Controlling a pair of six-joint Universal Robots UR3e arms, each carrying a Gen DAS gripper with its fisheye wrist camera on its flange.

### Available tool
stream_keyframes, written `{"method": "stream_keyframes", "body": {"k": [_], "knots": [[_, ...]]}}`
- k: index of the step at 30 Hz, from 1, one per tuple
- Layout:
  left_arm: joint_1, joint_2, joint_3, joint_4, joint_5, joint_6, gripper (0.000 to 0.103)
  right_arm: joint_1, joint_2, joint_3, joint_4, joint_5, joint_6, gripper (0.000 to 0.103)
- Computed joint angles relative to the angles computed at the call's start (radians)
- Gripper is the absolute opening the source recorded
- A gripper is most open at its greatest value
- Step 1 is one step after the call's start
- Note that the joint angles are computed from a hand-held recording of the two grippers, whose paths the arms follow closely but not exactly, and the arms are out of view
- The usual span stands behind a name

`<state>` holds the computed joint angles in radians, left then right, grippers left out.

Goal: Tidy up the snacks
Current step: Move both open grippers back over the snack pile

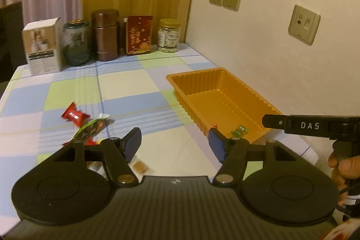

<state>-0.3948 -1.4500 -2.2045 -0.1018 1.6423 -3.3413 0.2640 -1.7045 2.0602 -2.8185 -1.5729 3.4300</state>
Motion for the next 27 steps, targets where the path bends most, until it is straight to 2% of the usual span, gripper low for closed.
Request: {"method": "stream_keyframes", "body": {"k": [8, 15, 21, 27], "knots": [[0.059, 0.267, -0.178, -0.098, -0.003, -0.025, 0.067, 0.169, 0.008, -0.021, 0.018, -0.086, 0.075, 0.067], [0.171, 0.540, -0.312, -0.252, -0.037, -0.033, 0.069, 0.274, 0.035, -0.028, 0.010, -0.127, 0.125, 0.067], [0.306, 0.785, -0.396, -0.435, -0.095, 0.033, 0.069, 0.341, 0.077, -0.024, -0.024, -0.142, 0.154, 0.067], [0.521, 1.071, -0.450, -0.705, -0.227, 0.169, 0.069, 0.390, 0.164, -0.045, -0.088, -0.150, 0.147, 0.067]]}}
